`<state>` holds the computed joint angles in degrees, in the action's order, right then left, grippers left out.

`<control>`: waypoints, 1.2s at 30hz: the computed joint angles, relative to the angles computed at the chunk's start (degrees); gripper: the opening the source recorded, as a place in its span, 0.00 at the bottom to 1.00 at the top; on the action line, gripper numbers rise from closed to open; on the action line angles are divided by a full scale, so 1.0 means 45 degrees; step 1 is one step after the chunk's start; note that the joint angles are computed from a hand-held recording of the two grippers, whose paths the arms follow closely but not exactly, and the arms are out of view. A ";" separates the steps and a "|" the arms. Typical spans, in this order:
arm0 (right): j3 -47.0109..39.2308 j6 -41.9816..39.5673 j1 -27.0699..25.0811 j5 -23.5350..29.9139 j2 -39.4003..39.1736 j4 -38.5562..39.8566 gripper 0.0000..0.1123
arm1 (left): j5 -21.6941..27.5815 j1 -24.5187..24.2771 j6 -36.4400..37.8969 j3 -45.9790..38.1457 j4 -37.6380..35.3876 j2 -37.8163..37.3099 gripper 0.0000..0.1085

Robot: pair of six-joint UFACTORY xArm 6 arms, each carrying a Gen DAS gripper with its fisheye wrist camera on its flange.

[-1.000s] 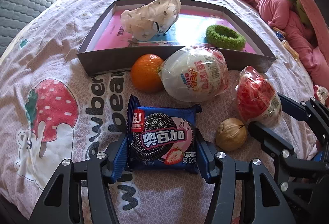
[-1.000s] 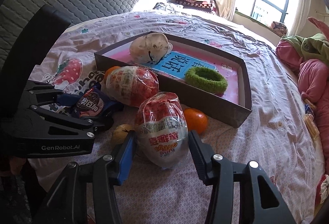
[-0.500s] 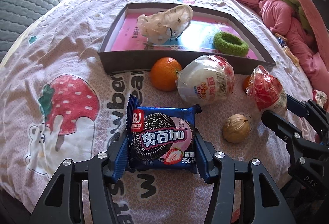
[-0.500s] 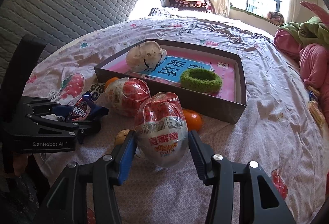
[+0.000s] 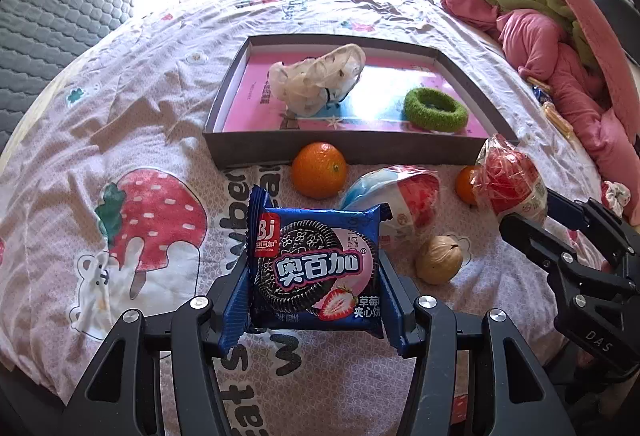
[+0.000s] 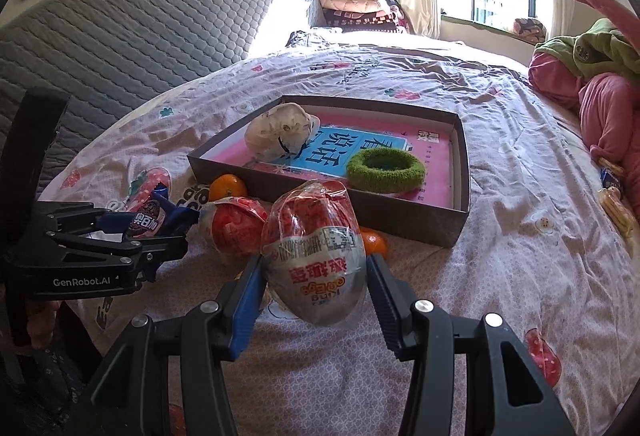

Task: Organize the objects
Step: 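Lift the packet with left gripper while right gripper lifts the egg package toward the box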

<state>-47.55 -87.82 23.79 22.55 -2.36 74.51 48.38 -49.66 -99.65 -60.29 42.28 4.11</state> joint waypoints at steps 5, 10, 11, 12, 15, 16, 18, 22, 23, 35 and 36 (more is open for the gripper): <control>0.0094 -0.0188 -0.0065 0.0160 -0.0188 0.0264 0.46 | 0.0338 -0.0209 -0.0198 -0.0138 0.0328 -0.0097 0.53; 0.0170 -0.0525 -0.0073 0.0291 -0.0371 0.0553 0.46 | 0.0391 -0.0337 -0.0473 -0.0206 0.0774 -0.0171 0.53; 0.0179 -0.0628 -0.0084 0.0304 -0.0402 0.0677 0.46 | 0.0427 -0.0372 -0.0526 -0.0231 0.0843 -0.0175 0.53; 0.0183 -0.0647 -0.0100 0.0362 -0.0425 0.0686 0.46 | 0.0458 -0.0401 -0.0574 -0.0257 0.0909 -0.0174 0.53; 0.0186 -0.0651 -0.0124 0.0421 -0.0470 0.0734 0.46 | 0.0433 -0.0445 -0.0708 -0.0279 0.1129 -0.0213 0.53; 0.0183 -0.0631 -0.0143 0.0459 -0.0479 0.0753 0.46 | 0.0427 -0.0473 -0.0780 -0.0292 0.1222 -0.0222 0.53; 0.0184 -0.0649 -0.0167 0.0507 -0.0518 0.0810 0.46 | 0.0512 -0.0529 -0.0895 -0.0351 0.1400 -0.0215 0.53; 0.0228 -0.0919 -0.0232 0.0617 -0.0646 0.1136 0.46 | 0.0550 -0.0587 -0.1120 -0.0371 0.1723 -0.0250 0.53; 0.0232 -0.0949 -0.0244 0.0635 -0.0658 0.1195 0.46 | 0.0594 -0.0604 -0.1135 -0.0397 0.1769 -0.0247 0.53; 0.0104 -0.0747 -0.0352 0.0777 -0.0649 0.1393 0.46 | 0.0469 -0.0606 -0.1545 -0.0465 0.2288 -0.0191 0.53; 0.0081 -0.0739 -0.0366 0.0796 -0.0641 0.1435 0.46 | 0.0392 -0.0569 -0.1551 -0.0452 0.2298 -0.0173 0.53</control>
